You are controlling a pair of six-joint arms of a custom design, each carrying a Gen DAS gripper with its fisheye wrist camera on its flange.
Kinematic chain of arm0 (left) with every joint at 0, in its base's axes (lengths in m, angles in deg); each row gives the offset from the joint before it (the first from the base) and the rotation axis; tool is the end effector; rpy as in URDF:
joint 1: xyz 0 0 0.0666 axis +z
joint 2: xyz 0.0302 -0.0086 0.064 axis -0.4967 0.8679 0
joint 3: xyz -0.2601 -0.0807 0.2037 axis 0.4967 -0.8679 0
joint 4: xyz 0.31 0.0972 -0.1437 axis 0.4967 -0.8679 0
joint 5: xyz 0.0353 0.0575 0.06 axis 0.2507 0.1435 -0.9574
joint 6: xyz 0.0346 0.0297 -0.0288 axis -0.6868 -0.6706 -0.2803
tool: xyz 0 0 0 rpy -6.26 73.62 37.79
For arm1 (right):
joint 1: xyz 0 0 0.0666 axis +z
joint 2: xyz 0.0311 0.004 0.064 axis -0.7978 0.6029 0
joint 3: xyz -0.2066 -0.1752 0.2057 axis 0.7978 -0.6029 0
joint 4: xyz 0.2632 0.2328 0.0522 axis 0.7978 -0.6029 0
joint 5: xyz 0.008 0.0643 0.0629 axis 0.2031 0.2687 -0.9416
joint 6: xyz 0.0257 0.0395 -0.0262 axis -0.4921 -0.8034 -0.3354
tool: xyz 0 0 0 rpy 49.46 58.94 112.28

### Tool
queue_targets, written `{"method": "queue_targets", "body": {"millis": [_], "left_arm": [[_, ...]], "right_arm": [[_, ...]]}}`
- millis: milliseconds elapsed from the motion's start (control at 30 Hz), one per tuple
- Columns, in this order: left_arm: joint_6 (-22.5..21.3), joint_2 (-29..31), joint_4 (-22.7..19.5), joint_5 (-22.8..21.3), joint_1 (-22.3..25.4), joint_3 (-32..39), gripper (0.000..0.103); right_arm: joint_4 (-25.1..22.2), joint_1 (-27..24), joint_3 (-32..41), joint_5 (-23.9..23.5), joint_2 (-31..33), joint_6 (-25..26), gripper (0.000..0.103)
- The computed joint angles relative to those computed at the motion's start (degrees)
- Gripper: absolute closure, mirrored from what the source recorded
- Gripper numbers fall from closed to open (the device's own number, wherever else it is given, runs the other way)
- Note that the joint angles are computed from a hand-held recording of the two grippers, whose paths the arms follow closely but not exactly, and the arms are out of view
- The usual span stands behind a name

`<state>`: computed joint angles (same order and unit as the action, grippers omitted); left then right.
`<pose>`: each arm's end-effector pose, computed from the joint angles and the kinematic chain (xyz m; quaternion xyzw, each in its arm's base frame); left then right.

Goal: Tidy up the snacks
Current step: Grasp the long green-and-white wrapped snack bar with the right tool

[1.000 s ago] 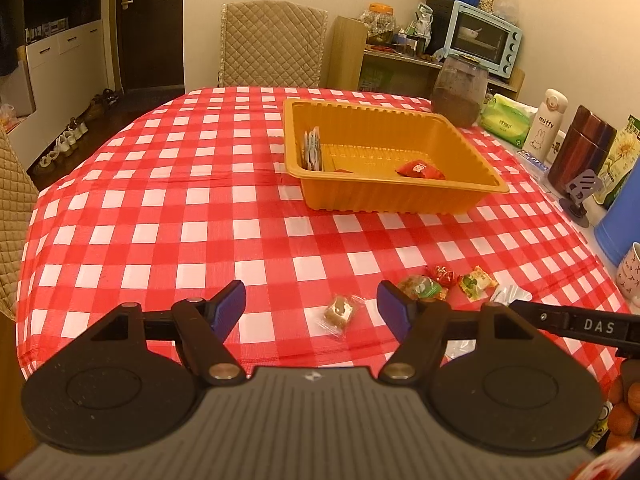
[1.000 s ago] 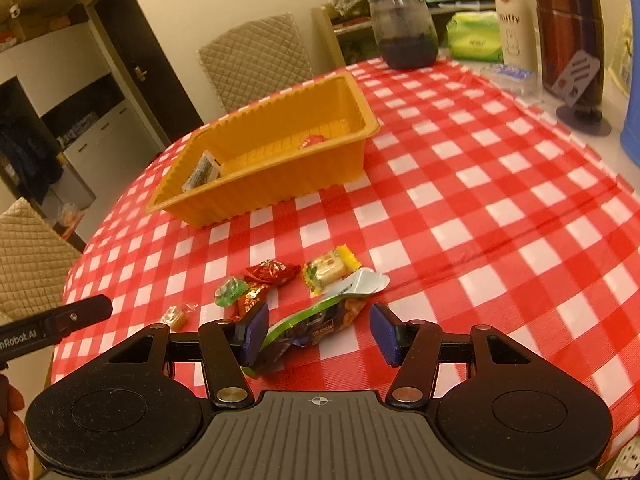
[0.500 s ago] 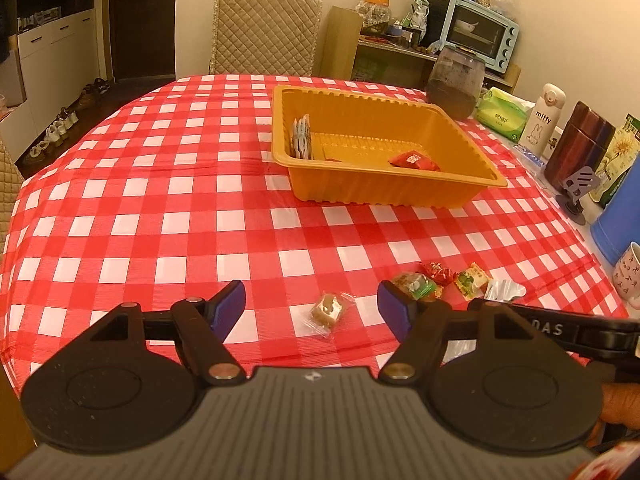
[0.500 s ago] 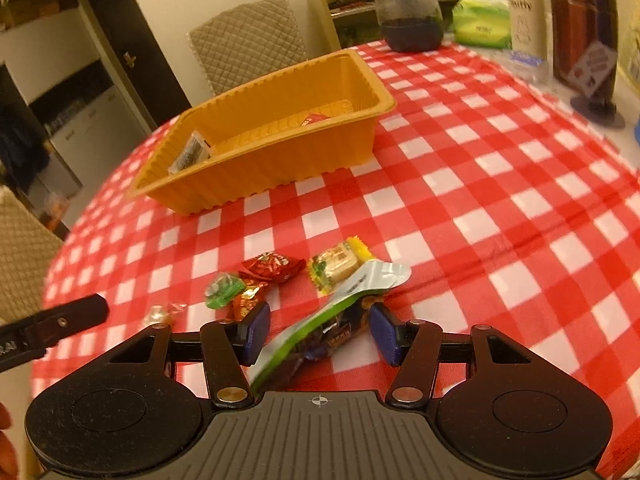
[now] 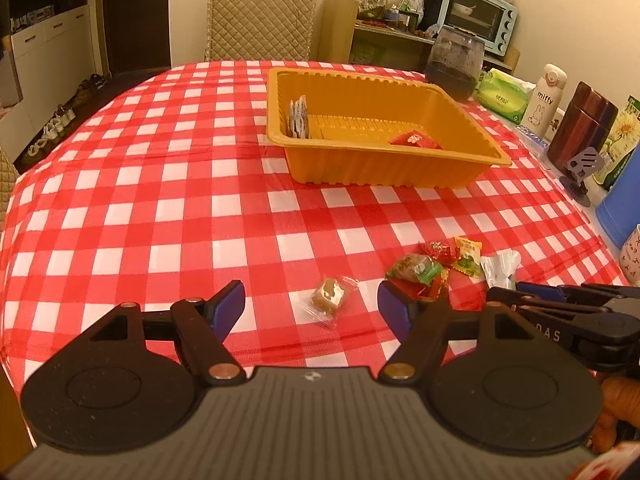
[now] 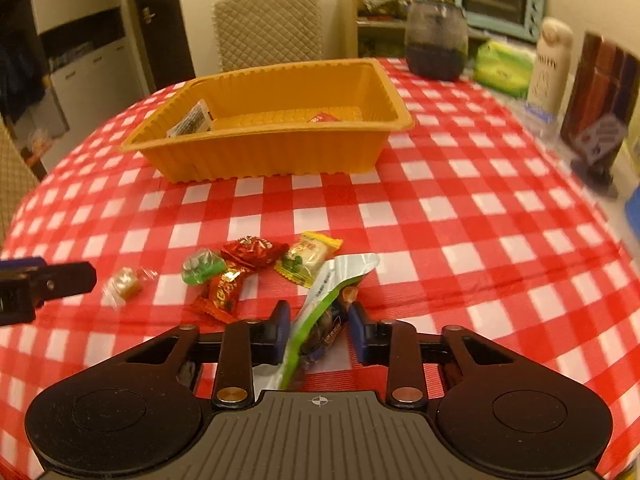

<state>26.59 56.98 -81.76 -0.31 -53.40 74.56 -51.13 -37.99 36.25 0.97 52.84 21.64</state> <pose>0.4313 -0.1796 0.3434 -0.0503 0.9242 -0.0407 0.3764 0.4287 0.1167 0.3356 -0.0955 0.9282 0.0959 0.3465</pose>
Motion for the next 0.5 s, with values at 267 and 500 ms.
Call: {"method": "queue_targets", "body": {"millis": [267, 500], "left_arm": [[-0.3, 0.7, -0.6, 0.8, 0.2, 0.1, 0.033], [-1.8, 1.7, -0.8, 0.6, 0.2, 0.4, 0.033]], "right_arm": [[-0.1, 0.4, -0.5, 0.4, -0.2, 0.4, 0.072], [0.7, 1.5, -0.9, 2.6, -0.3, 2.4, 0.072]]}}
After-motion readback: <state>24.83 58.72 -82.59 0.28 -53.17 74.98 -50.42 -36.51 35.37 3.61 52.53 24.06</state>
